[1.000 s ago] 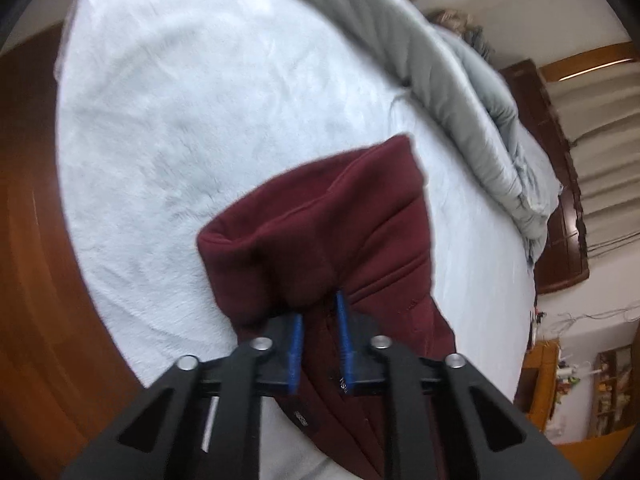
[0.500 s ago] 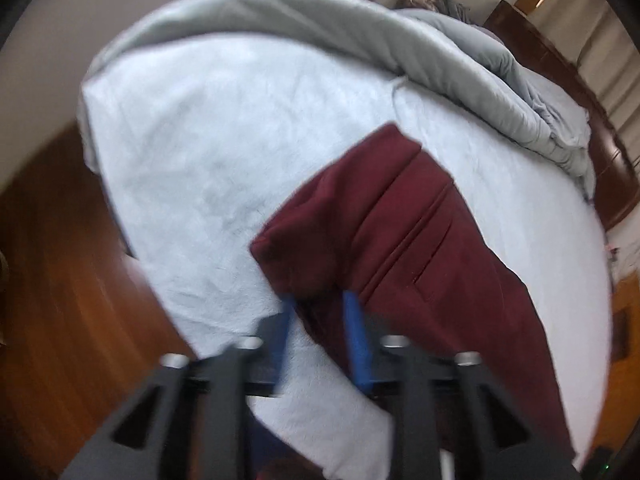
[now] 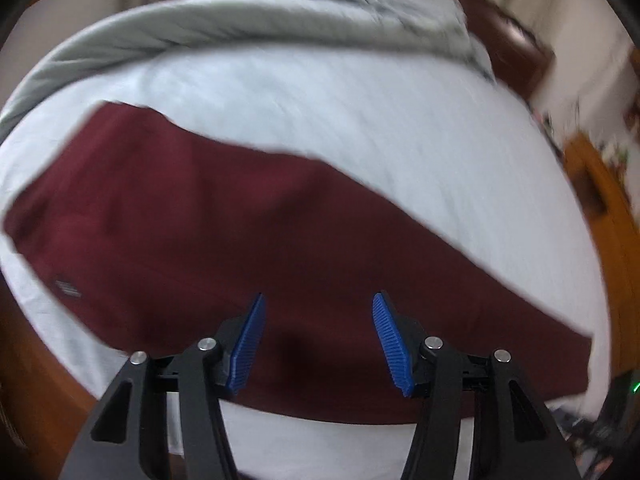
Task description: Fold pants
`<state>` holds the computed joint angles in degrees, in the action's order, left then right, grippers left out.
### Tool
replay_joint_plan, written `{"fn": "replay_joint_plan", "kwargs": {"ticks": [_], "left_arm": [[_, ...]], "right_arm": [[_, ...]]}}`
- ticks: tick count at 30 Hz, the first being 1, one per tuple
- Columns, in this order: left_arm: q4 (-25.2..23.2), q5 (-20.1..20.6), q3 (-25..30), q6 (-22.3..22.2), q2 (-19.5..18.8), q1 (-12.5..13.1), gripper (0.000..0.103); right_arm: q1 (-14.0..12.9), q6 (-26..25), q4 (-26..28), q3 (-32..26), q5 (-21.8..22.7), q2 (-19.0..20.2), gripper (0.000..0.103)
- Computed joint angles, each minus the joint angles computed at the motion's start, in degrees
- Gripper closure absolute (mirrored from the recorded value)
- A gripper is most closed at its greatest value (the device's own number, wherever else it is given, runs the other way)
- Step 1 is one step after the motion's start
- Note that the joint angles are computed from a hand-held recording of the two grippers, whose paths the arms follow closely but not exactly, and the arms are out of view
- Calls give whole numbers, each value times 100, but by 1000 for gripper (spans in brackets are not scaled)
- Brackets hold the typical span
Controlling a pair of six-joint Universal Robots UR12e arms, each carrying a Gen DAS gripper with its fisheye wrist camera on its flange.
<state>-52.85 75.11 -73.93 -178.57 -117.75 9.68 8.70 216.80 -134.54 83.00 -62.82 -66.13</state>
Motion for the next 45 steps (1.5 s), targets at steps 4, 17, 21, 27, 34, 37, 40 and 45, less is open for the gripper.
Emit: {"fn": "replay_joint_plan", "kwargs": {"ticks": [4,17,21,27,34,37,40,45], "left_arm": [[-342,555,19,511,-167,-188,46],[-517,248,140,537,-77,-438,46],[-550,209,177,561,-147,-597,40],[-297,666,173,884,-213,-751,33],[-397,545,280,691,-238,-738,33],[-213,343,302,658,-221,-729,33],[243,98,125,641,-92,-779,33],[562,101,18,776,-116,-927,30]], "right_arm": [[-139,352,-41,254,-154,-132,32],[-536,2635,-2661,1344,-191,-295,34],[-562,2686,-2838,1354,-311,-228,44],[-569,2534,-2988,1394,-838,-260,62],[-691,1978,-3010,1108,-533,-144,88],[-736,1545,-2980,960,-591,-256,89],[-795,1411,-3172,968,-787,-393,90],[-1012,1571,-2950,1406,-1619,-744,90]]}}
